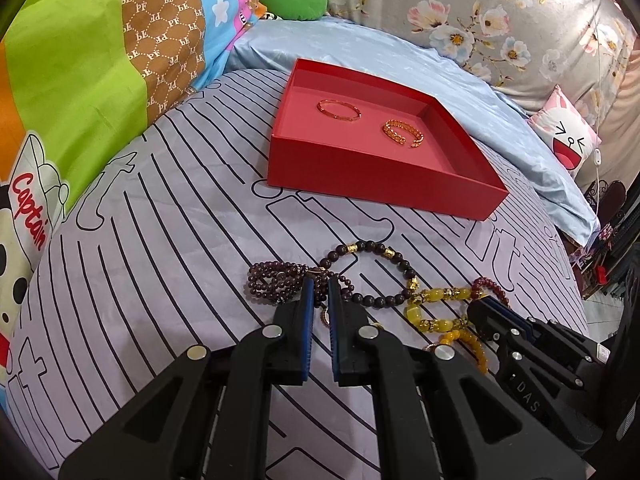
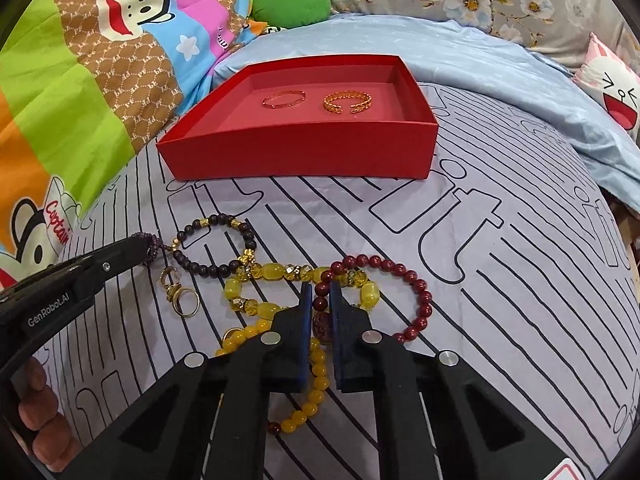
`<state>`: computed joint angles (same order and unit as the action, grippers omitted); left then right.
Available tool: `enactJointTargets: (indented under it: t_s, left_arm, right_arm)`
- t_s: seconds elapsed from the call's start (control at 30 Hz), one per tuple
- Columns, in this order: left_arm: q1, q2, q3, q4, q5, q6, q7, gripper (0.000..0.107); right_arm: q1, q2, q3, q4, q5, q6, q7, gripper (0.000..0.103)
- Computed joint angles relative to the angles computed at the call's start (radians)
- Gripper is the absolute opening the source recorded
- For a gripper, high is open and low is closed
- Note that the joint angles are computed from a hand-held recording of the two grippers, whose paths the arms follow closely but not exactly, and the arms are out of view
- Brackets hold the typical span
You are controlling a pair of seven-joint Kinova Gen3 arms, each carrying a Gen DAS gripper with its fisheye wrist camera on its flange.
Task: Organize jewelry
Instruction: 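Grasp the dark red bead bracelet with the right tool while the left grasps the purple multi-strand bracelet, then lift both bead bracelets into the red tray and open both tools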
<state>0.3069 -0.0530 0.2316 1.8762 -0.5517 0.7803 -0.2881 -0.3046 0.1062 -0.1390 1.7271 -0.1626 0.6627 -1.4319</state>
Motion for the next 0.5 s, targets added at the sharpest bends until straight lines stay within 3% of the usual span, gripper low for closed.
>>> enactJointTargets:
  t_s: [0.5]
  left_arm:
    - [-0.019, -0.049, 0.024, -0.025, 0.011, 0.042, -0.055, 0.006]
  right_arm:
    - [0.060, -0.063, 0.028, -0.025, -0.137, 0.039, 0.115, 0.008]
